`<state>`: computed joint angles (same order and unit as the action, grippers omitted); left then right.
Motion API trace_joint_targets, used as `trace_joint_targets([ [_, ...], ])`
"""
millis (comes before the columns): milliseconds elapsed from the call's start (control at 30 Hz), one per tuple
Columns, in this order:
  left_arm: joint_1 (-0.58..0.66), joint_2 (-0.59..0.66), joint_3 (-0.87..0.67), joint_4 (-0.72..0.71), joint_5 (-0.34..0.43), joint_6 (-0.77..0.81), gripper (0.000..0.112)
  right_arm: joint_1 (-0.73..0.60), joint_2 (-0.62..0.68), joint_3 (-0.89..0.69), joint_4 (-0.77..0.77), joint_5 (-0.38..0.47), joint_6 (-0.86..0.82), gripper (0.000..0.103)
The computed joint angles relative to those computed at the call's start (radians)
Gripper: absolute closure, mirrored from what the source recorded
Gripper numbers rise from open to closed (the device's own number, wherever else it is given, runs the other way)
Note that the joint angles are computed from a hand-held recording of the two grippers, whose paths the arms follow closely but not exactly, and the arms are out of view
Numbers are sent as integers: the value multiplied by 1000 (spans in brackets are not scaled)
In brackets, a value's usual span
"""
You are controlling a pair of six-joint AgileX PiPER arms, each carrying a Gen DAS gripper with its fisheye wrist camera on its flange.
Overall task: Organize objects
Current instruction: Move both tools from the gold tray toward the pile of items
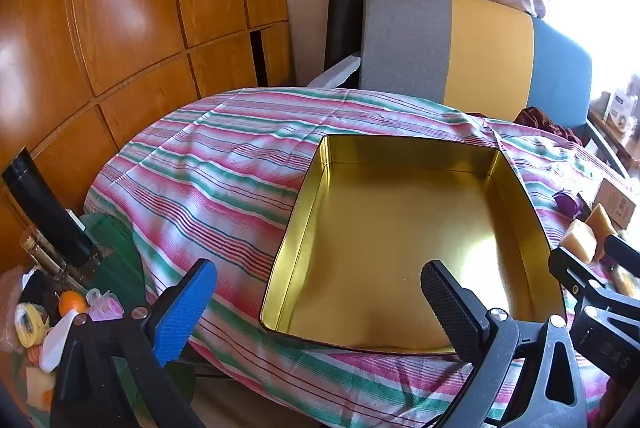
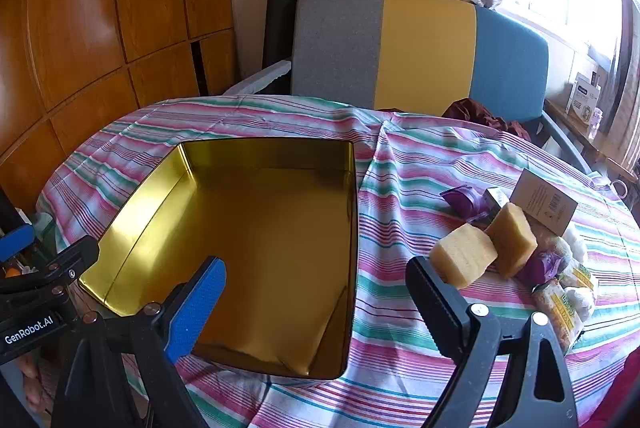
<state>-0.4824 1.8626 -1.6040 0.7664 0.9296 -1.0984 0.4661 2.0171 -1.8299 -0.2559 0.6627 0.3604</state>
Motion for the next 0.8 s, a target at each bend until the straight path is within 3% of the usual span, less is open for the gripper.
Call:
trace_joint_targets([
  [800,-47,18,-36,4,-3,67,10,-61,-74,98,-1,-41,-7,10],
])
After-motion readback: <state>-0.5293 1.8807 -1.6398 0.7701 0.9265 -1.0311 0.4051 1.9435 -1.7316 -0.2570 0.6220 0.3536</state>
